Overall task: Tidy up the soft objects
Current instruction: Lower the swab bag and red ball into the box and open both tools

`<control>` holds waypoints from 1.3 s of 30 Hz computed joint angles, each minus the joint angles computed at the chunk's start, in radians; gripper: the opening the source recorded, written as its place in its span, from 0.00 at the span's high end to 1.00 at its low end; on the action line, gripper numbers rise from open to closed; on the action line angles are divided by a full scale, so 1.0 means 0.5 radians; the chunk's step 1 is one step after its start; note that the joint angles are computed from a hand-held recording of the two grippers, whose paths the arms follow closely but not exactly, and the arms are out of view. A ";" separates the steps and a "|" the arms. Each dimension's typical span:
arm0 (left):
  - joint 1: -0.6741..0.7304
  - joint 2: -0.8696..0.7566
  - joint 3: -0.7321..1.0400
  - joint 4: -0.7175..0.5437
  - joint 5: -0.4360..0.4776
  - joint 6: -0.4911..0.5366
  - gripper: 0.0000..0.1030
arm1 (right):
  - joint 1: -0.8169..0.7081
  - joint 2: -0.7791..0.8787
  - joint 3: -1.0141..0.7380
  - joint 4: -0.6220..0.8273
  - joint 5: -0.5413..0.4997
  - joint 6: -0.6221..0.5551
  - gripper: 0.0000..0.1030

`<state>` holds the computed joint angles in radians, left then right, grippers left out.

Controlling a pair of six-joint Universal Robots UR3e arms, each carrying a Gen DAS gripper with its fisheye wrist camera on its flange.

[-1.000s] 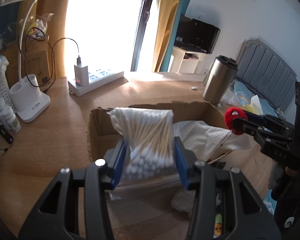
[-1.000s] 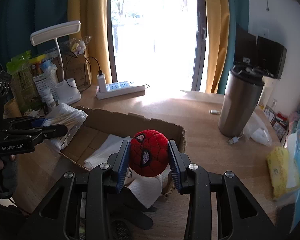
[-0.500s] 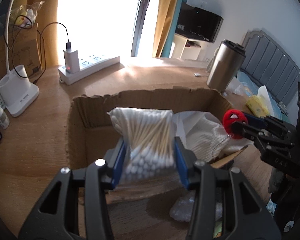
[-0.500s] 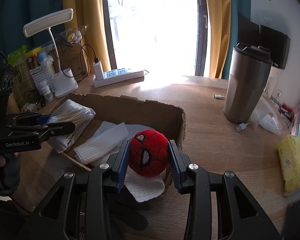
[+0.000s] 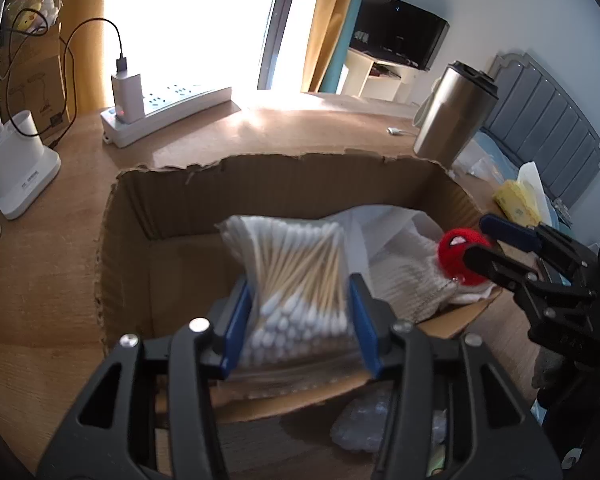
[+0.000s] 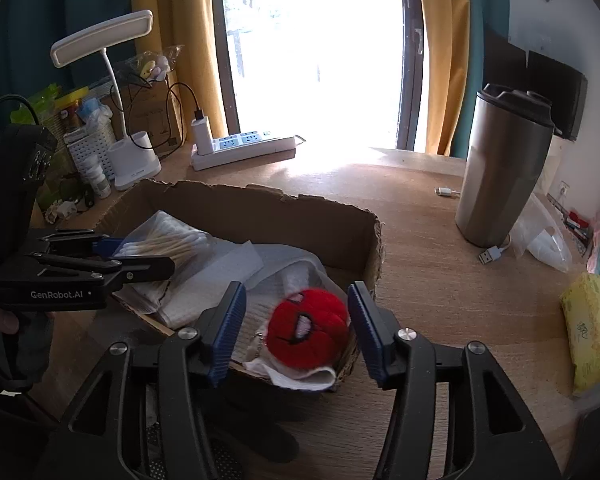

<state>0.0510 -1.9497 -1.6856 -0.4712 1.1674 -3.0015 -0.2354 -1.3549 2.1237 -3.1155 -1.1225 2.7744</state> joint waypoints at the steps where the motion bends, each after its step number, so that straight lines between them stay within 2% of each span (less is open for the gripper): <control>1: 0.003 0.008 -0.011 0.009 -0.007 -0.001 0.49 | 0.002 -0.003 0.004 -0.005 -0.002 0.000 0.45; 5: 0.005 0.046 -0.048 0.038 -0.016 0.017 0.47 | 0.002 -0.031 0.033 -0.041 -0.014 0.017 0.44; 8: 0.027 0.100 -0.107 0.071 -0.044 0.026 0.34 | -0.007 -0.076 0.068 -0.053 -0.024 0.026 0.44; 28: 0.207 0.613 -0.621 0.327 -0.221 0.093 0.32 | 0.059 -0.423 0.338 -0.114 -0.103 0.083 0.44; 39: 0.344 0.891 -0.878 0.355 -0.343 0.140 0.27 | 0.155 -0.557 0.455 -0.156 -0.178 0.130 0.39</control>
